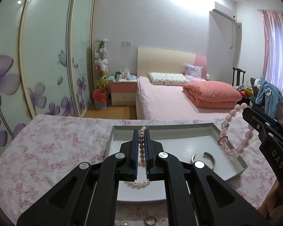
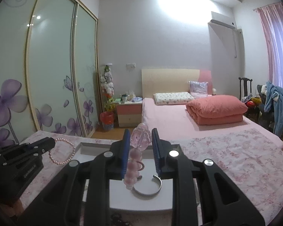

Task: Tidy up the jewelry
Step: 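Lift and carry both pink bracelets over the grey tray, then open the left tool over the tray while the right tool releases the bead bracelet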

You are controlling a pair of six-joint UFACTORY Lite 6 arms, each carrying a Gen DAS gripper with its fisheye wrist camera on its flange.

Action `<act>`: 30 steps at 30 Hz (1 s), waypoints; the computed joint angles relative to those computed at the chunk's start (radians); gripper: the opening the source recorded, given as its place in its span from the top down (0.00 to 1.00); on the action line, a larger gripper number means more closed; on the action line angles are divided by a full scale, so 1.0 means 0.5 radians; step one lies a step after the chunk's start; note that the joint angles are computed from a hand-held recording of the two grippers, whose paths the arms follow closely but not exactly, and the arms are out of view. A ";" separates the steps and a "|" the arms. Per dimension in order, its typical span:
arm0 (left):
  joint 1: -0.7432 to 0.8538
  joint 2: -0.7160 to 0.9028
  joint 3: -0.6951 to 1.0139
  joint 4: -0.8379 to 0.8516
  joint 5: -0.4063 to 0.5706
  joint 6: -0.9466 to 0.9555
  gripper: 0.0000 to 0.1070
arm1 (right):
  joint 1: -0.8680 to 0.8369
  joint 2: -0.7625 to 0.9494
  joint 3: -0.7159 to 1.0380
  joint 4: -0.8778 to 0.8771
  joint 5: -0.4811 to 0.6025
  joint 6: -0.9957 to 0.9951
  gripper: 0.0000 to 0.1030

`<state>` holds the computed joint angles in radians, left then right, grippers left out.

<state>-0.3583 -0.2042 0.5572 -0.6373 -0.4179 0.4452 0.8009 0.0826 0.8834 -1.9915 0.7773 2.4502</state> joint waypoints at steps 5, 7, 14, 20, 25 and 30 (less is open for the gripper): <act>0.001 0.275 0.151 0.098 -0.022 -0.081 0.94 | -0.198 0.260 0.205 -0.156 -0.253 0.134 0.77; 0.012 0.360 0.217 0.134 0.009 -0.115 0.94 | -0.253 0.339 0.272 -0.207 -0.341 0.187 0.77; 0.030 0.616 0.438 0.233 0.082 -0.199 0.94 | -0.417 0.588 0.496 -0.361 -0.615 0.361 0.77; 0.083 0.645 0.453 0.304 0.097 -0.278 0.94 | -0.420 0.511 0.394 -0.414 -0.550 0.429 0.71; 0.135 0.555 0.418 0.273 0.108 -0.270 0.93 | -0.406 0.398 0.290 -0.380 -0.516 0.416 0.71; 0.213 0.392 0.325 0.335 0.147 -0.304 0.93 | -0.353 0.271 0.178 -0.290 -0.480 0.339 0.71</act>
<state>-0.2517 -0.0080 0.7194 -0.4697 -0.3443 0.2934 0.6243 0.2180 0.9722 -2.1367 0.5371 2.6199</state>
